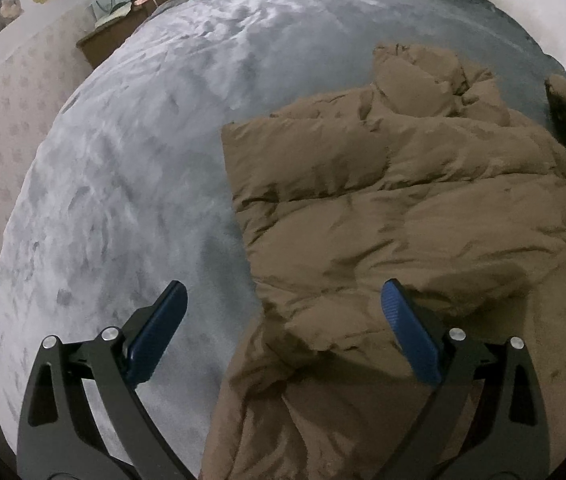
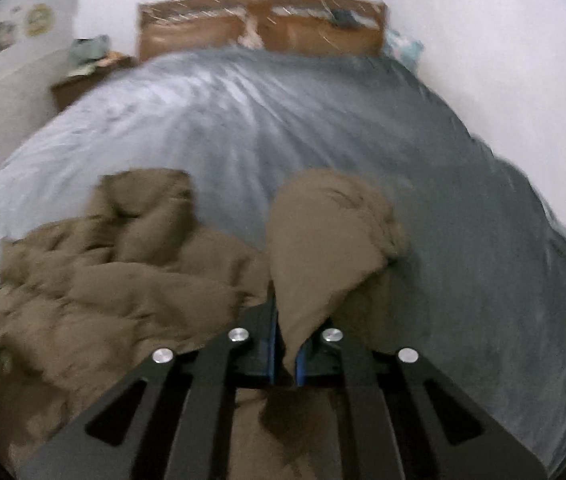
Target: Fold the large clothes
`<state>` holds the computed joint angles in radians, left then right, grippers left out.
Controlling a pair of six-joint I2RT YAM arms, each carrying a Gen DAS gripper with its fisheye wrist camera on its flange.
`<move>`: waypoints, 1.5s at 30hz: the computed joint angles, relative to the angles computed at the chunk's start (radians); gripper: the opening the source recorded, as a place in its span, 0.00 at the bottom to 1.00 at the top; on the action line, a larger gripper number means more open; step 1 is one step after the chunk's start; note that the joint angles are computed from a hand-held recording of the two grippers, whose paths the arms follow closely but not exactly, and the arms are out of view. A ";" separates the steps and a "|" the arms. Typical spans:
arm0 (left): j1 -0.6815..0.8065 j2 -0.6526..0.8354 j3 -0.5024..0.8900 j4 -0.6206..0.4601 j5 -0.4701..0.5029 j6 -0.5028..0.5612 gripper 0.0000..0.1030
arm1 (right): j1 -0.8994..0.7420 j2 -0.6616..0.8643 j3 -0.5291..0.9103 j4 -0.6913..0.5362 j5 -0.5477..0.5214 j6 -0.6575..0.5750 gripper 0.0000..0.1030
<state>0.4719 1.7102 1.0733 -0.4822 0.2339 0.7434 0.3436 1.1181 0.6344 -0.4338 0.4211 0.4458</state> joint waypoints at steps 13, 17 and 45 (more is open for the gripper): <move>0.078 -0.082 -0.051 -0.013 0.016 0.065 0.94 | 0.431 0.442 0.026 0.102 -0.051 0.249 0.11; 0.127 -0.064 -0.034 -0.027 0.011 0.107 0.94 | 0.451 0.371 0.045 0.044 -0.067 0.256 0.55; 0.225 0.014 0.097 -0.084 0.055 0.173 0.94 | 0.153 0.328 0.192 0.066 -0.155 0.116 0.05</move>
